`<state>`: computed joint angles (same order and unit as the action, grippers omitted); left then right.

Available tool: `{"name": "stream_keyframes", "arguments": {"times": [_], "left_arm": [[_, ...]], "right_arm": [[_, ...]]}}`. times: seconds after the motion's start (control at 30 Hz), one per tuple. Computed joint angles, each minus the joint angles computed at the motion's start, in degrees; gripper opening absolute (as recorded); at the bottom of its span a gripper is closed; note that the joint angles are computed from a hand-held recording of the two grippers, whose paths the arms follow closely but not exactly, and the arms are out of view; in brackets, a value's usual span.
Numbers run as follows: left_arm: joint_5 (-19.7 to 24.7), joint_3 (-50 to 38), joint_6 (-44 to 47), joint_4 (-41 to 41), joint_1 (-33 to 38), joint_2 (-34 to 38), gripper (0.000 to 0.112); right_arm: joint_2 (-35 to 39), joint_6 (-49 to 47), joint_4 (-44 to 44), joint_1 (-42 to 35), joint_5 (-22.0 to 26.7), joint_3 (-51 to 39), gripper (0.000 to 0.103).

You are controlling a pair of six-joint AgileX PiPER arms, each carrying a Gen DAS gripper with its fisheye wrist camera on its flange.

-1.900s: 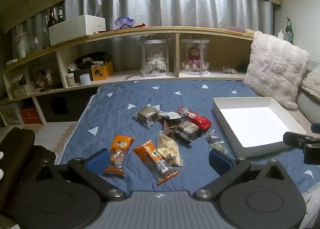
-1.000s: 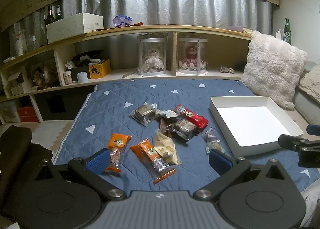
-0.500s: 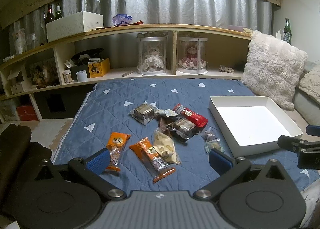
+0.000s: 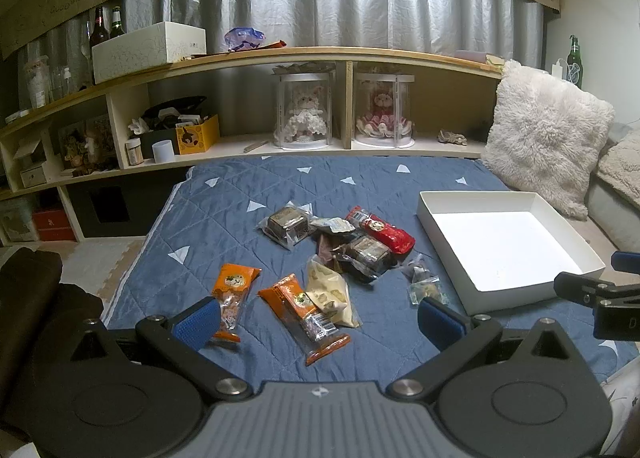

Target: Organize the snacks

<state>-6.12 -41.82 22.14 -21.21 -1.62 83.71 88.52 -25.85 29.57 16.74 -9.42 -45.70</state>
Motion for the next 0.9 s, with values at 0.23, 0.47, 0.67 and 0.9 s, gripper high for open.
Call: {"name": "stream_keyframes", "arguments": {"times": [0.23, 0.47, 0.67, 0.9], "left_arm": [[-0.2, 0.1, 0.0, -0.1, -0.2, 0.1, 0.103], [-0.3, 0.2, 2.4, -2.7, -0.5, 0.0, 0.103], [-0.2, 0.1, 2.1, -2.4, -0.5, 0.0, 0.103], [-0.1, 0.0, 2.9, -3.4, -0.6, 0.1, 0.103]], "right_arm": [[-0.1, -0.6, 0.6, 0.1, -0.1, 0.2, 0.102], [-0.1, -0.7, 0.7, 0.1, -0.1, 0.3, 0.102], [-0.4, 0.8, -1.0, 0.0, -0.3, 1.0, 0.102], [-0.6, 0.6, -1.0, -0.2, 0.0, 1.0, 0.102]]}}
